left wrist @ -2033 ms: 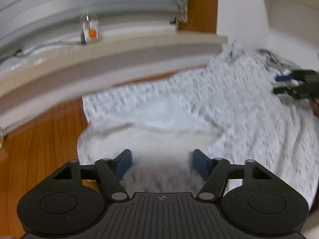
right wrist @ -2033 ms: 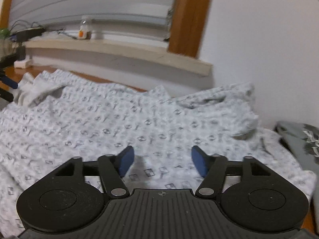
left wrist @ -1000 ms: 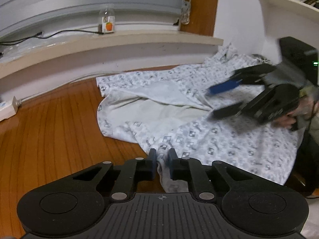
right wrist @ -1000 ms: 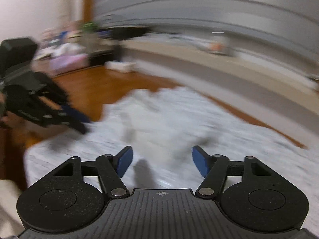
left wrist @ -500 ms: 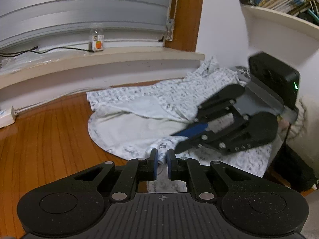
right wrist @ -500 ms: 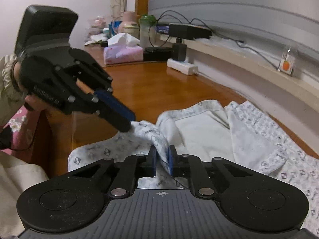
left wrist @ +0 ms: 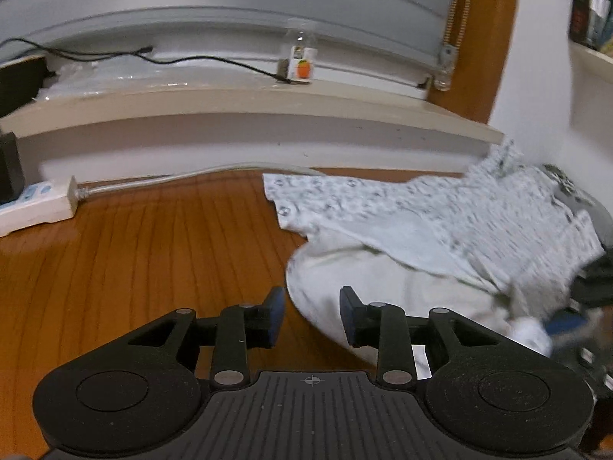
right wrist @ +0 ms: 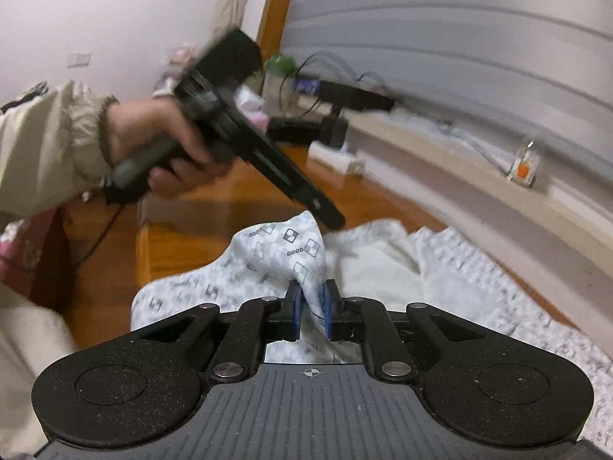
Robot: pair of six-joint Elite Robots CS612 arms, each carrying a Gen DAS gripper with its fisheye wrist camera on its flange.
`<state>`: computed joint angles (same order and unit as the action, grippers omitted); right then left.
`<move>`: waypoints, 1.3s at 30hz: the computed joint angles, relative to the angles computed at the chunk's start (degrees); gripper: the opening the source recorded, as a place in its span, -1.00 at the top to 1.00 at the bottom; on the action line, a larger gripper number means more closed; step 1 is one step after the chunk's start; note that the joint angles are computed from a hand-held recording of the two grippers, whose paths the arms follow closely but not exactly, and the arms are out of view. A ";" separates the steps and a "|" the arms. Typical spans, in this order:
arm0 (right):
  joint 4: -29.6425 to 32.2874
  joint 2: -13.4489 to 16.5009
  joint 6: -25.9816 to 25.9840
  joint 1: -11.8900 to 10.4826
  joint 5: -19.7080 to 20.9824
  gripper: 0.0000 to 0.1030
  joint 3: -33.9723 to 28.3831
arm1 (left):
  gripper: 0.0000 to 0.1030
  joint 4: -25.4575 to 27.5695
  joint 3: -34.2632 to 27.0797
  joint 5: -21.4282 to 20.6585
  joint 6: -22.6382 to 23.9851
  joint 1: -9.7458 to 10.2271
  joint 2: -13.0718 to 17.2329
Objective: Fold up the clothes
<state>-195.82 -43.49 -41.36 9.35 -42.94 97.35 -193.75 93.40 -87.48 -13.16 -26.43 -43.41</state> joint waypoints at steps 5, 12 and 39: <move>-9.61 1.09 6.52 -0.65 1.55 0.77 0.04 | 0.33 2.40 -4.05 -1.91 2.51 0.35 2.08; -15.74 1.49 10.17 -1.05 1.22 0.77 0.41 | 0.37 7.33 -5.89 4.84 9.24 -0.86 2.77; -1.66 2.47 6.82 3.93 -18.25 0.75 -3.70 | 0.07 8.99 -14.69 15.72 9.66 -0.76 7.83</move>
<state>-197.48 -41.02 -34.54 13.28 -61.19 93.65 -184.76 78.72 -71.76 -3.49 -27.19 -35.58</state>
